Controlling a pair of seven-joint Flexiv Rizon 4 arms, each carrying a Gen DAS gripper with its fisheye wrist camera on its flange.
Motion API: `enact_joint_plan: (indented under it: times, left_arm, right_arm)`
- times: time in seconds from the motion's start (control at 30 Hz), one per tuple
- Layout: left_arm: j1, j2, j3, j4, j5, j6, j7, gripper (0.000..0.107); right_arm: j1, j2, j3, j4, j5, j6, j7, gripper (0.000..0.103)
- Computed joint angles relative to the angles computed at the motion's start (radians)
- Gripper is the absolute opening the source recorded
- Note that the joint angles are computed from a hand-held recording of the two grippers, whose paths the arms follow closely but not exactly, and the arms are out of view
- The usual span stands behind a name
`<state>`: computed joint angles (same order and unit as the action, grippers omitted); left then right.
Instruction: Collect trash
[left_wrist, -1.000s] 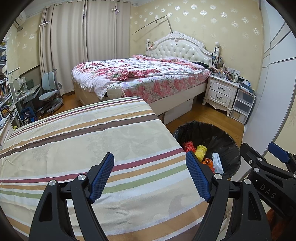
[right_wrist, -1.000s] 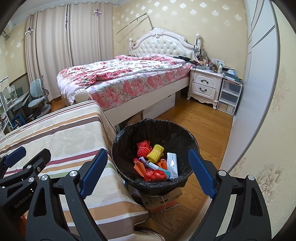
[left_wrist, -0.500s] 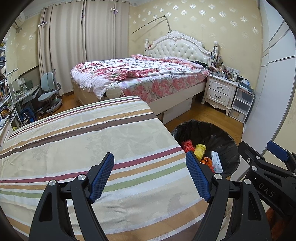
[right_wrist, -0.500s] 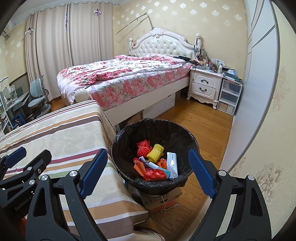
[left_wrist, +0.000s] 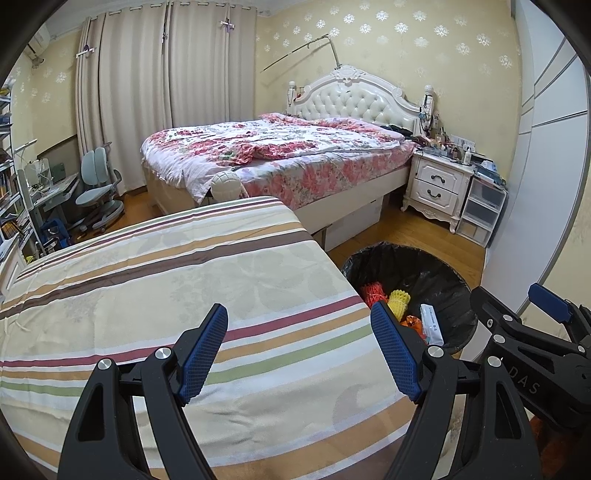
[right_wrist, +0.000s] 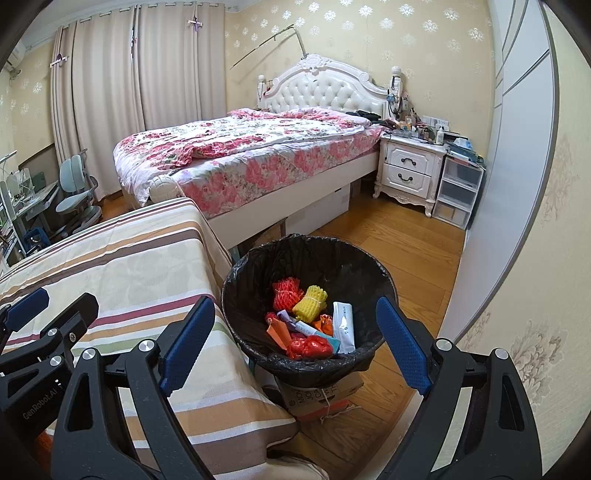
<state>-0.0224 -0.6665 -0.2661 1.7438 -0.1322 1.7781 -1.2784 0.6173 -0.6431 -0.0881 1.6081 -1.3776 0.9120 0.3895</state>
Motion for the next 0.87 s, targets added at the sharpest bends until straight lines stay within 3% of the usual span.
enact_joint_plan:
  times: [0.23, 0.53, 0.87]
  left_arm:
    - [0.0, 0.003, 0.007, 0.003, 0.003, 0.014, -0.008, 0.083]
    - [0.005, -0.003, 0.01, -0.002, 0.024, 0.039, -0.006, 0.084]
    - [-0.063, -0.01, 0.121, -0.033, -0.028, 0.005, -0.021, 0.084]
  right_arm:
    - [0.0, 0.0, 0.001, -0.001, 0.0, -0.002, 0.001, 0.087]
    - [0.0, -0.001, 0.002, 0.0, 0.002, 0.002, -0.005, 0.087]
    - [0.006, -0.035, 0.002, -0.04, 0.028, 0.016, -0.049, 0.087]
